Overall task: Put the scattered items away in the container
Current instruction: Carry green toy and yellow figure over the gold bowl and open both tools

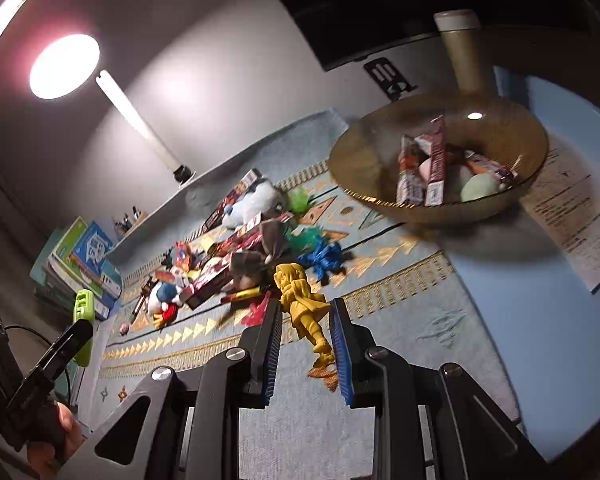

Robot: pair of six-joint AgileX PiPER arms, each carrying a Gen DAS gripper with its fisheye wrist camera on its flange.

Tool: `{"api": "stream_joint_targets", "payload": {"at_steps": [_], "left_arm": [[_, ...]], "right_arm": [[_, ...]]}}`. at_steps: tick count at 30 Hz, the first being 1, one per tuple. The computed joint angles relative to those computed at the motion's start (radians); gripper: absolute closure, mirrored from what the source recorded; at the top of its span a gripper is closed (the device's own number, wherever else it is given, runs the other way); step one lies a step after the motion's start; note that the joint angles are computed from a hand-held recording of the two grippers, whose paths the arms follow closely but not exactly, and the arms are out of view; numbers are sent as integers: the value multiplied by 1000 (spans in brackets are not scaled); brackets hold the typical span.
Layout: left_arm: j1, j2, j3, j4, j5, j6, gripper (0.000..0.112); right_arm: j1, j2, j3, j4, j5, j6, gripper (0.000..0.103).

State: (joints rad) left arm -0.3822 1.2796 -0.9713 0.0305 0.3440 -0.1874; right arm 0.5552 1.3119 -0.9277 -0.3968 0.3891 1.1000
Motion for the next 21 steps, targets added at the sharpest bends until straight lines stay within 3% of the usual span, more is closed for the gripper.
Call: {"api": "stream_joint_targets", "payload": {"at_steps": [4,9,14,21], "left_arm": [[-125,113,-180,23,33,-2,32],[-198,334,-436,-68,62,115,32],[-196,592,-736,-219,168,232,32],[-174,915,-1179,-292,369,234,32]], "right_arm": [[-101,-100,31,4,23,-28,80],[-277,-165,6,49,70,-74,80],[-480,-120,-51,294,60,-307,80],[-492,48,-179,258,86,-315,80]]}}
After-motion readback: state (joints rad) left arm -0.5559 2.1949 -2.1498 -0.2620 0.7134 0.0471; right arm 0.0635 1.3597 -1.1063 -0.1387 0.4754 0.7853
